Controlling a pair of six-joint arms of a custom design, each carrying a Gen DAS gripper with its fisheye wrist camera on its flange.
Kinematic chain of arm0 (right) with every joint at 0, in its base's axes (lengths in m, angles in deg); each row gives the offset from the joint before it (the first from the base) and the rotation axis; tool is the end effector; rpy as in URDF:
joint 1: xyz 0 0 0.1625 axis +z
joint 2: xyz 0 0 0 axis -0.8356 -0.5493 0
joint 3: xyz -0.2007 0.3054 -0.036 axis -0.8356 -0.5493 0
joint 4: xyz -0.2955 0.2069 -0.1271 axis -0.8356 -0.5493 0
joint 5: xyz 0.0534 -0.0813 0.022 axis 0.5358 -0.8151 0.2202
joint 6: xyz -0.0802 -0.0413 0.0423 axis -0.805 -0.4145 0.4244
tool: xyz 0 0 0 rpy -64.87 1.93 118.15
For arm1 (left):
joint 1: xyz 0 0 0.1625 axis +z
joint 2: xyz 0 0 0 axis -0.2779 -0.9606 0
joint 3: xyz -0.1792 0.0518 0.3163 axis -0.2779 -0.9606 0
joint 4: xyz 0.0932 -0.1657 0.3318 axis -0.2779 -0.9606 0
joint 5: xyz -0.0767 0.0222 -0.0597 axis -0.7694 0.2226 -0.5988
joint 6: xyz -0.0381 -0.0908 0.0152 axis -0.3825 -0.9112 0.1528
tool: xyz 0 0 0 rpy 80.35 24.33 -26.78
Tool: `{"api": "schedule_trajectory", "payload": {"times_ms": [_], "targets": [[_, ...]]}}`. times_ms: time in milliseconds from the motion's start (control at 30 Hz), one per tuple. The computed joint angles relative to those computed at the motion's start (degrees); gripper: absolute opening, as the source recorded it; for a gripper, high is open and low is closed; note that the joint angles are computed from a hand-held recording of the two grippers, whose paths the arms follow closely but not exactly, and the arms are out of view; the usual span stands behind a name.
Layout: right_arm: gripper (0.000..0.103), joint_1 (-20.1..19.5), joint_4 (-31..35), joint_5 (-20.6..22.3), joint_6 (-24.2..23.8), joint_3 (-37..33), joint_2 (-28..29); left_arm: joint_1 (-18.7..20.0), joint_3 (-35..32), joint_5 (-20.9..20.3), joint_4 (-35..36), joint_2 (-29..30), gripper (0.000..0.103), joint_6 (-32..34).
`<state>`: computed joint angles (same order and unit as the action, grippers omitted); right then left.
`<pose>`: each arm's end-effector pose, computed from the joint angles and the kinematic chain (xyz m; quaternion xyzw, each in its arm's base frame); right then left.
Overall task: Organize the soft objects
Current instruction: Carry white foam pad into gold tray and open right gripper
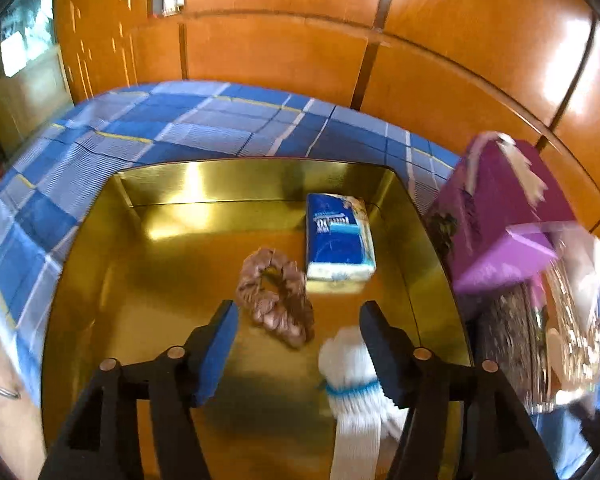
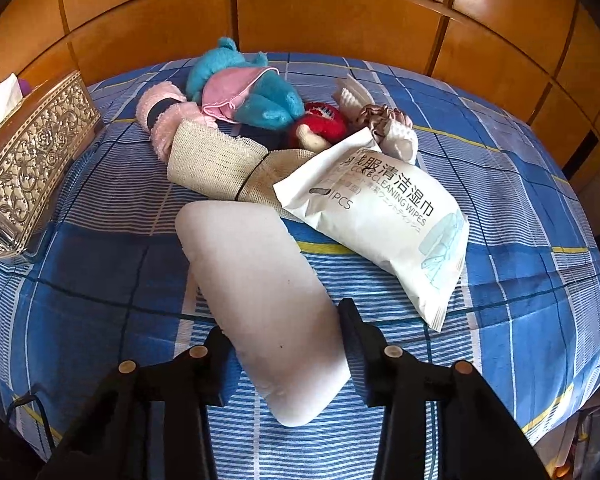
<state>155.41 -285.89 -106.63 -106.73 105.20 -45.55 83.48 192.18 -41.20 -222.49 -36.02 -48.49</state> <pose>0.1359 -0.4497 0.0384 0.1874 -0.8790 0.2048 0.3877 0.0736 -0.3932 0.2849 -0.1107 0.8406 -0.3826 0.3672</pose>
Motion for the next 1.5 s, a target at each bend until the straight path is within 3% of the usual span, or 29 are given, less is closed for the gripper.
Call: {"api": "schedule_trajectory", "payload": {"times_ms": [100,233,400,467,800,933,1133,1233,1300,1400,1500], "targets": [[0.044,0.2,0.8,-0.1,1.6,0.1,-0.5,-3.7,4.2,3.8,2.4,-3.0,0.068,-4.4],[0.038,0.2,2.3,-0.1,3.1,-0.3,-1.4,-7.8,8.2,5.6,8.6,-8.0,0.068,-9.5],[0.028,0.9,6.3,3.8,5.7,0.2,-4.3,-12.2,10.6,7.6,17.7,-13.1,0.069,-14.6],[0.019,1.7,8.6,5.1,7.1,-0.4,-5.3,-13.3,11.2,7.5,20.1,-14.8,0.068,-16.0],[0.019,6.8,17.6,7.4,8.0,-9.5,-4.5,-15.4,12.1,7.8,25.3,-19.1,0.069,-18.5],[0.019,9.4,23.5,9.8,10.0,-17.4,-2.0,-15.3,12.4,7.9,28.3,-21.9,0.069,-20.2],[0.019,14.5,34.4,11.7,13.5,-36.4,8.3,-16.1,12.7,8.8,35.7,-26.8,0.069,-24.1],[0.019,18.1,38.8,15.4,12.5,-44.5,14.1,-16.5,12.5,9.9,38.1,-29.3,0.071,-25.2],[0.019,20.3,40.3,18.9,10.7,-45.9,16.1,-16.9,12.2,11.5,41.5,-31.2,0.072,-27.4],[0.019,22.5,42.4,24.7,9.0,-44.9,17.7,-18.1,11.0,15.7,53.3,-35.3,0.072,-34.9],[0.02,23.7,44.3,30.2,6.5,-41.8,19.0,-18.0,9.5,17.3,60.8,-38.6,0.072,-39.6]]}}
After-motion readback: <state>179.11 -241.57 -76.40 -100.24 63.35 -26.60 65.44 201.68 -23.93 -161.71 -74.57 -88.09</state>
